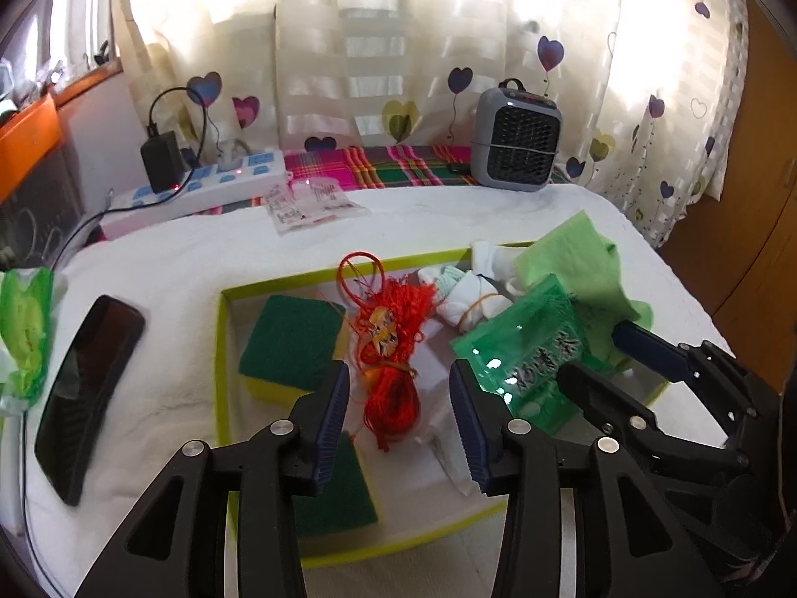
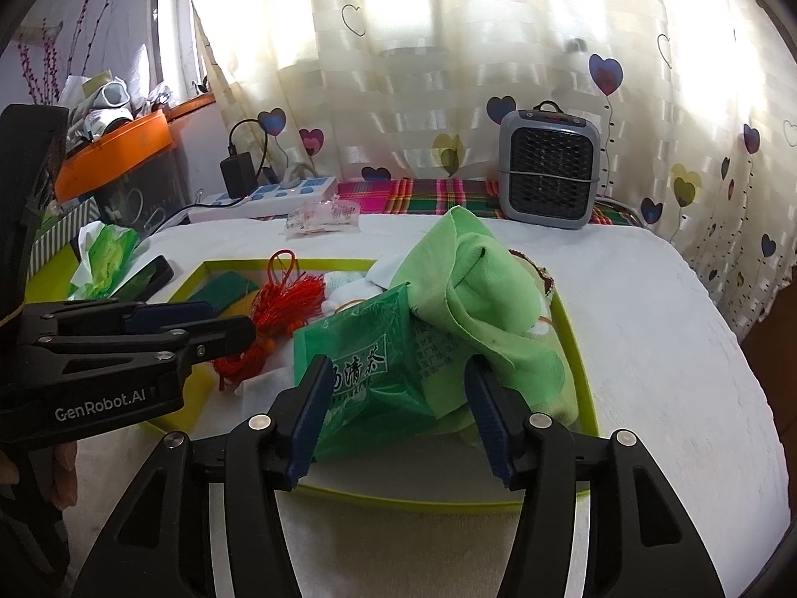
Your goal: Organize soft objects
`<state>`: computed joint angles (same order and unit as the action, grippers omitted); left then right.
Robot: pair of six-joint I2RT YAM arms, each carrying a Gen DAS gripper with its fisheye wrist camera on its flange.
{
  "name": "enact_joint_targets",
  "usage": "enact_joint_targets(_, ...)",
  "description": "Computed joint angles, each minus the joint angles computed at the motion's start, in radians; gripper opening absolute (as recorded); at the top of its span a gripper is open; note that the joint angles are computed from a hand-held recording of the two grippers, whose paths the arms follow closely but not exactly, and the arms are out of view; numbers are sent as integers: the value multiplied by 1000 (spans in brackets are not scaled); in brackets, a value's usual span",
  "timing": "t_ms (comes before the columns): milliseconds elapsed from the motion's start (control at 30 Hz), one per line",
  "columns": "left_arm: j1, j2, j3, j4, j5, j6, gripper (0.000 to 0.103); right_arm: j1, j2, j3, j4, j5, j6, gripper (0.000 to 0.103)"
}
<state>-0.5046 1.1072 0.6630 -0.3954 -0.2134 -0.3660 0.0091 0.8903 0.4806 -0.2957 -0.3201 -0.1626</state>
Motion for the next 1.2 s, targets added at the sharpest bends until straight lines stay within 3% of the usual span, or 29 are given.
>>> enact_joint_targets(300, -82, -97, -23, -82, -55, -74, 41, -37, -83, -6, -78, -35, -16, 59)
enact_joint_targets(600, -209, -171, -38, -197, -174, -188, 42, -81, -161, -4, -186, -65, -50, 59)
enact_joint_targets(800, -345, -181, -50, -294, -257, -341, 42, -165, -192, 2, -292, -138, -122, 59)
enact_joint_targets(1200, -557, -103, -82, -376, -335, -628, 42, -233, -264, -23, -454, -136, -271, 59)
